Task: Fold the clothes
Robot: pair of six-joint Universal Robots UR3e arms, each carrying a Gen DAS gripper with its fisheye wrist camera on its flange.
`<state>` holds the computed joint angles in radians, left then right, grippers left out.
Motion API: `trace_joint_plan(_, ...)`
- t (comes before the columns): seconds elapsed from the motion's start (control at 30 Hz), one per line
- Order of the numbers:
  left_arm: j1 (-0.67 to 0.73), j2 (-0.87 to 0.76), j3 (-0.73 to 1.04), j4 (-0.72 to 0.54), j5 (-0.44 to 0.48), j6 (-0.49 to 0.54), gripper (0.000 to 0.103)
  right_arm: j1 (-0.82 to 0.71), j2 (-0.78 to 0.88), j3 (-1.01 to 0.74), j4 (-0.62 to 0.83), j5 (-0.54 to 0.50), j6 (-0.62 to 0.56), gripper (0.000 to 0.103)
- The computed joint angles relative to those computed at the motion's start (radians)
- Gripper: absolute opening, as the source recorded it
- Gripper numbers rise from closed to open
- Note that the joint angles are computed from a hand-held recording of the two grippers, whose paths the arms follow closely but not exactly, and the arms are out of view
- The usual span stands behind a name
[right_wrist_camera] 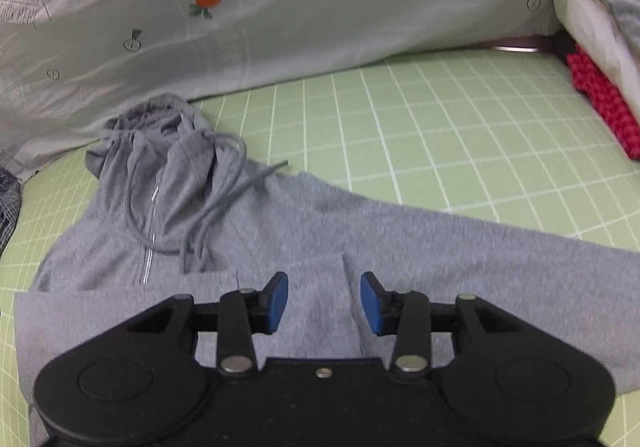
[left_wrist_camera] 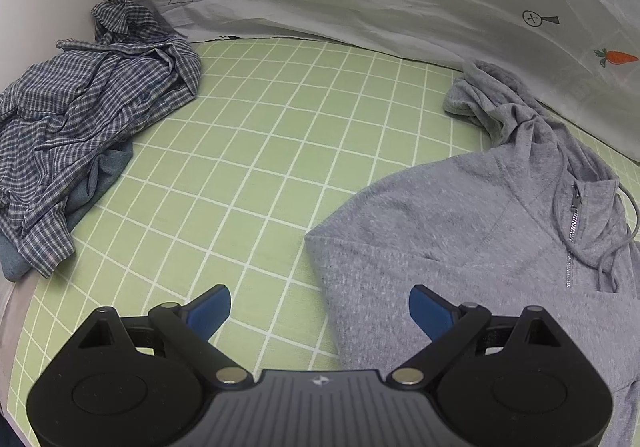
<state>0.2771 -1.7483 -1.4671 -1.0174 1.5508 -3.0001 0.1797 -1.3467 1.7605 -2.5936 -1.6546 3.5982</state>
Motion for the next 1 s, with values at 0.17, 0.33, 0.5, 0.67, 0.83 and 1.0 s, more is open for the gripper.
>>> trace_joint_plan(0.17, -0.005, -0.006, 0.008, -0.01, 0.007, 0.004, 0.096, 0.005, 0.026, 0.041, -0.022, 0.006, 0.016, 0.046)
trace_joint_plan(0.33, -0.008, -0.01, 0.017, -0.013, 0.017, -0.002, 0.096, 0.007, 0.032, 0.008, 0.005, 0.023, -0.041, 0.023)
trace_joint_plan(0.5, -0.009, -0.003, 0.013, -0.012, 0.019, -0.002, 0.096, 0.041, 0.039, -0.054, 0.033, -0.021, -0.134, 0.003)
trace_joint_plan(0.67, -0.008, -0.001, 0.011, 0.001, 0.029, -0.004, 0.096, 0.053, -0.008, -0.044, -0.041, -0.114, -0.142, 0.003)
trace_joint_plan(0.83, -0.006, -0.023, 0.039, 0.018, 0.046, -0.011, 0.096, 0.03, -0.075, -0.013, -0.093, -0.314, -0.055, 0.003)
trace_joint_plan(1.0, -0.002, -0.054, 0.065, 0.011, 0.034, -0.015, 0.096, -0.103, -0.146, 0.065, 0.1, -0.444, 0.122, 0.013)
